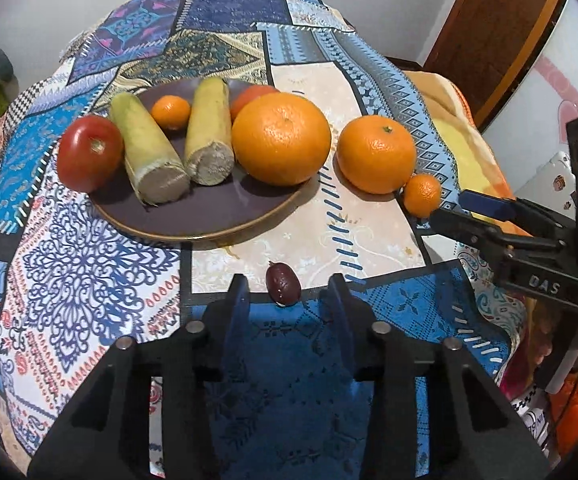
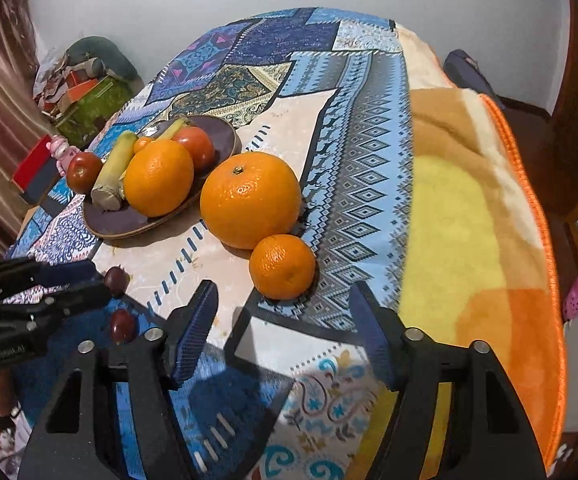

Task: Organize fruits
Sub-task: 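Grasp a small dark red date with the left tool while the right grasps a mandarin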

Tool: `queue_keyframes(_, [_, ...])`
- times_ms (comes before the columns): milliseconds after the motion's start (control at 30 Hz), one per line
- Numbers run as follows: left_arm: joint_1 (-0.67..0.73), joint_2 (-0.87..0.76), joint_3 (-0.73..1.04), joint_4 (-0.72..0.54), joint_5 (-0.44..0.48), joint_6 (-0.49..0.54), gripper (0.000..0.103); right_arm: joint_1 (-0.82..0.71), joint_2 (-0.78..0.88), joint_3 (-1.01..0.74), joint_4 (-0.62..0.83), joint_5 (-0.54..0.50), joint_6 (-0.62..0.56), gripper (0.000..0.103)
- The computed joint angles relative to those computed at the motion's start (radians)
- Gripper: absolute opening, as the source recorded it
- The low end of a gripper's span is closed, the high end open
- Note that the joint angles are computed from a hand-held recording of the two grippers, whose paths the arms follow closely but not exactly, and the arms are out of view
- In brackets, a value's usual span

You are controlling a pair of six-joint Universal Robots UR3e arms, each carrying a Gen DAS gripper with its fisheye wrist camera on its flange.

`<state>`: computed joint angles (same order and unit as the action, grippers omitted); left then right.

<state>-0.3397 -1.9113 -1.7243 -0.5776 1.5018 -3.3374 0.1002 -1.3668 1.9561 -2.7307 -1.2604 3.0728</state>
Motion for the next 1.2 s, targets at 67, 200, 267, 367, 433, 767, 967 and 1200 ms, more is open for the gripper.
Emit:
queue_keyframes(67, [0.002, -0.015, 0.007, -0.003, -0.008, 0.003, 0.031, 0.008, 0.033, -0.029, 0.005, 0.001, 0.001, 0.058])
queue_keyframes(200, [0.005, -0.033, 0.008, 0.004, -0.018, 0.009, 0.029, 0.035, 0.085, -0.073, 0.005, -0.029, 0.008, 0.052])
queue_keyframes(267, [0.005, -0.038, 0.011, 0.008, -0.019, 0.009, 0.028, 0.043, 0.098, -0.079, -0.008, -0.044, 0.014, 0.05])
queue_keyframes(367, [0.005, -0.049, 0.019, 0.012, -0.012, 0.005, 0.025, 0.054, 0.106, -0.079, -0.031, -0.067, 0.023, 0.046])
queue_keyframes(433, [0.001, -0.055, 0.025, 0.013, 0.004, -0.001, 0.021, 0.061, 0.108, -0.079, -0.038, -0.082, 0.02, 0.039])
queue_keyframes(767, [0.022, -0.004, -0.022, 0.032, -0.006, -0.001, 0.014, 0.051, 0.056, -0.052, -0.028, -0.05, 0.008, 0.035])
queue_keyframes(967, [0.048, 0.077, -0.067, 0.046, 0.001, 0.003, 0.014, 0.069, -0.004, -0.051, -0.014, -0.034, 0.012, 0.035])
queue_keyframes(1200, [0.078, 0.149, -0.072, 0.041, 0.029, 0.031, 0.014, 0.123, -0.003, -0.141, -0.01, -0.02, 0.04, 0.035])
